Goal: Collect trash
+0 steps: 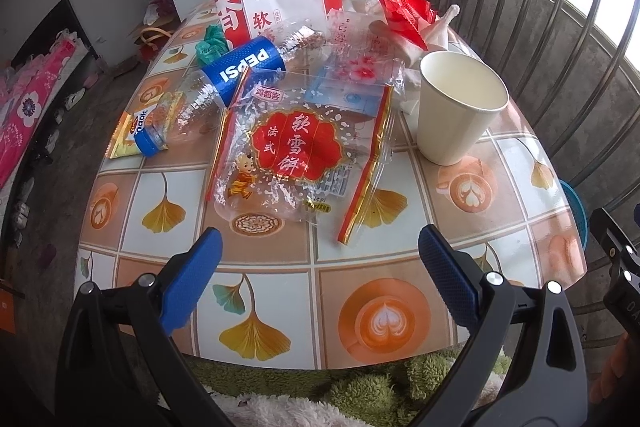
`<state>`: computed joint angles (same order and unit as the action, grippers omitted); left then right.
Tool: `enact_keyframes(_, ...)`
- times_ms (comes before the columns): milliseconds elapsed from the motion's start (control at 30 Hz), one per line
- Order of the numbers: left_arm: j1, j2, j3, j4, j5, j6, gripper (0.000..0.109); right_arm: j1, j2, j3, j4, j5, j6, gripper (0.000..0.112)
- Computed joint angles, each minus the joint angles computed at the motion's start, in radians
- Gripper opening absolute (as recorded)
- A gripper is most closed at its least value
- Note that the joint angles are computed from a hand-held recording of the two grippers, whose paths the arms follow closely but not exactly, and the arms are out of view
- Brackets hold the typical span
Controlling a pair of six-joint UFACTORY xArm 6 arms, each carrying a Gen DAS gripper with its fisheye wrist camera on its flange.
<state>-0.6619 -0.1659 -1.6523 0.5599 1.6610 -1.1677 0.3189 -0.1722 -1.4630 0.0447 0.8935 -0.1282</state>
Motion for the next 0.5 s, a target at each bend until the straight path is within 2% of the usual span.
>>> enact_keyframes(267,0.023,0.023,-0.02,-0.016,0.0,0.009,0.094,0.009,0.024,-0.022,0.035,0.005,-0.001,0.097)
enact_keyframes(500,0.07,-0.067,0.073,0.016,-0.036,0.019,0.094,0.043,0.078,-0.08,0.114,-0.03,-0.038,0.097)
